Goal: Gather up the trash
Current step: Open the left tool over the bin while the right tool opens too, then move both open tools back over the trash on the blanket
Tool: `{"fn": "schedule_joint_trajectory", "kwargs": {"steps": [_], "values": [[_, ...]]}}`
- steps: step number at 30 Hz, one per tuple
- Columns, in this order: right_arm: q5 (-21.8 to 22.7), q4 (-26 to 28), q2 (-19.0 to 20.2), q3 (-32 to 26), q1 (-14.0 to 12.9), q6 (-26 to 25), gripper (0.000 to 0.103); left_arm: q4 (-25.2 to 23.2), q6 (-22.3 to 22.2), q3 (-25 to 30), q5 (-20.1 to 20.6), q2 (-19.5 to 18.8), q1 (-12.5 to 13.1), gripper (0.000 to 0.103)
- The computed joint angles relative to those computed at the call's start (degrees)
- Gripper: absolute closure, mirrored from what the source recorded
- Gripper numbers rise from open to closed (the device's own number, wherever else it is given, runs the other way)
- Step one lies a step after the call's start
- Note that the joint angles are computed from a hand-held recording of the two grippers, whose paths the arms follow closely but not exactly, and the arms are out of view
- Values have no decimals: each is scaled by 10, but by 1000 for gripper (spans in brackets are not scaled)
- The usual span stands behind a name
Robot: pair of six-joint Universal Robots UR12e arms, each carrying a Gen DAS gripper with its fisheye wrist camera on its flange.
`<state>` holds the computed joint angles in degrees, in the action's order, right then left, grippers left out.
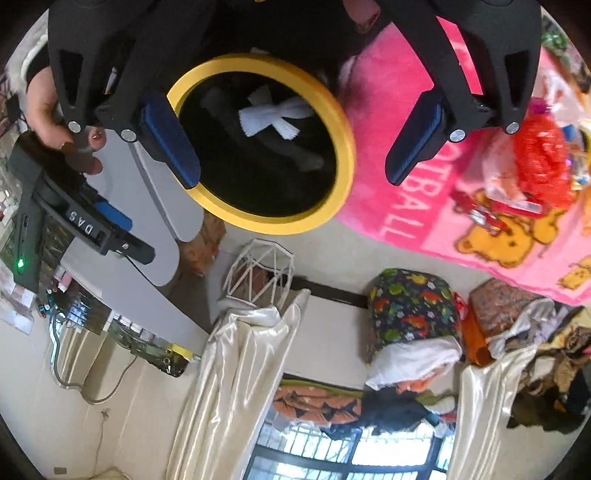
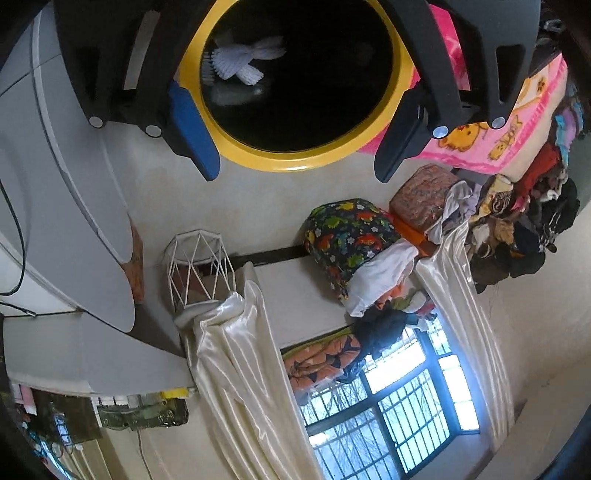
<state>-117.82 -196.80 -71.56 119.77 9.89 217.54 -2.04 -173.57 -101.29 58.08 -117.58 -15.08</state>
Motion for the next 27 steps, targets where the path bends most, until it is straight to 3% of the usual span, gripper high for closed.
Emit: {"fn": "schedule_joint_trajectory", "kwargs": {"steps": [11, 17, 27], "values": [[-7, -25, 9, -27, 32, -53, 14, 70, -26, -26, 6, 16, 37, 11], [-6, -32, 15, -41, 44, -81, 9, 92, -47, -33, 12, 19, 52, 11], [11, -27, 23, -58, 55, -102, 8, 123, -74, -43, 33, 26, 76, 11]]}}
